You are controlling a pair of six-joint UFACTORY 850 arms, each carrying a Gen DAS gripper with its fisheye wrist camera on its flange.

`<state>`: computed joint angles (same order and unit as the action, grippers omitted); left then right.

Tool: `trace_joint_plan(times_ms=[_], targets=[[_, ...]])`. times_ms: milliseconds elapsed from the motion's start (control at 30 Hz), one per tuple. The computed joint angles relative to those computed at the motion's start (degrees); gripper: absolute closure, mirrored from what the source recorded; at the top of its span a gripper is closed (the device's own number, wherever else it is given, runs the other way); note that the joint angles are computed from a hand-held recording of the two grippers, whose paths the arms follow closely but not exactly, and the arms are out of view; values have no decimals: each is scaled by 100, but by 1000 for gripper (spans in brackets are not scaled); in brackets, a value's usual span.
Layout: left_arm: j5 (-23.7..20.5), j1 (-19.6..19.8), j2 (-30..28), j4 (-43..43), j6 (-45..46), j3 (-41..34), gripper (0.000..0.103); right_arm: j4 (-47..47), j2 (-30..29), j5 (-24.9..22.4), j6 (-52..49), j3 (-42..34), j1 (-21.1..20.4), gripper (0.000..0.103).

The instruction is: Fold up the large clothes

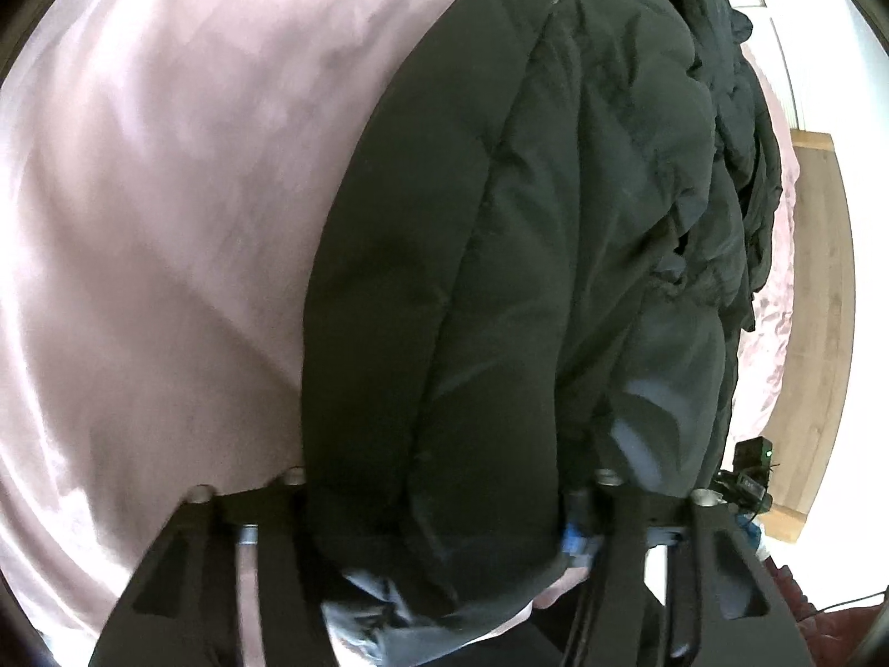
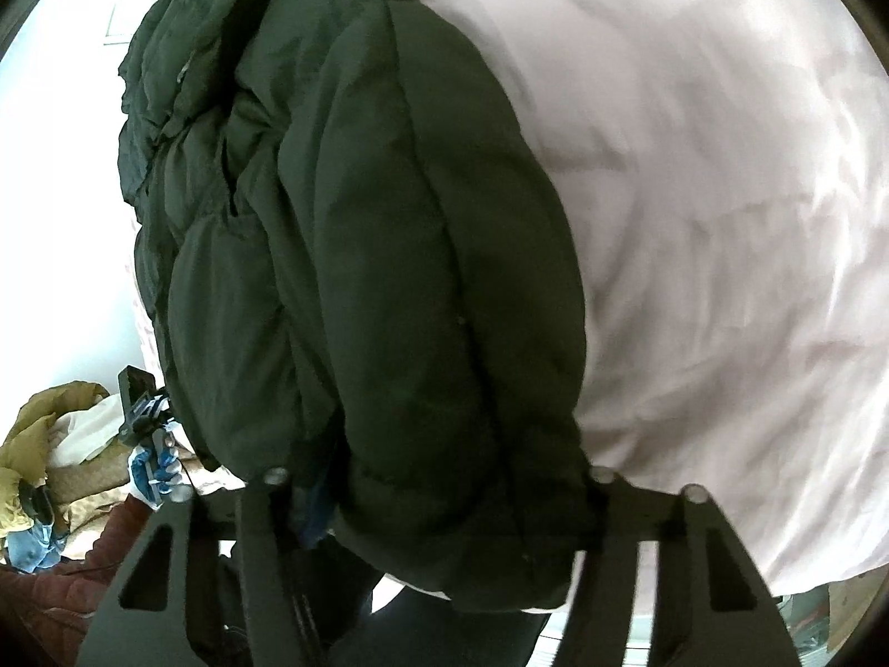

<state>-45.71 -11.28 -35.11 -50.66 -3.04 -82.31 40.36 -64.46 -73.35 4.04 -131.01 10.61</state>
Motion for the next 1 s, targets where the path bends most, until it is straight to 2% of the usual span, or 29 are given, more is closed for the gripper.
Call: trace_joint_plan(times_ms=[200,400,633,767,867,1000], targets=[[-29,-83,-46,326,-201,-189,74,-57,-262,-195,134,-520,78,61],[15,-223,-26,561,-476,-326,84,18,-150,-100,37,-410,102,75],[312,-203,205,374,-640,-227,89,97,-276,-172,27,-779,88,81],[438,-141,280,117,-513,-264,90,237,-224,28,-37,-829,1,82],[501,-153,210,162,-567,-561,90,309,-260,176,-42,-984,-57,83],[695,-125,108,57,-593,-895,91,367,-620,200,148,-1787,-122,84]])
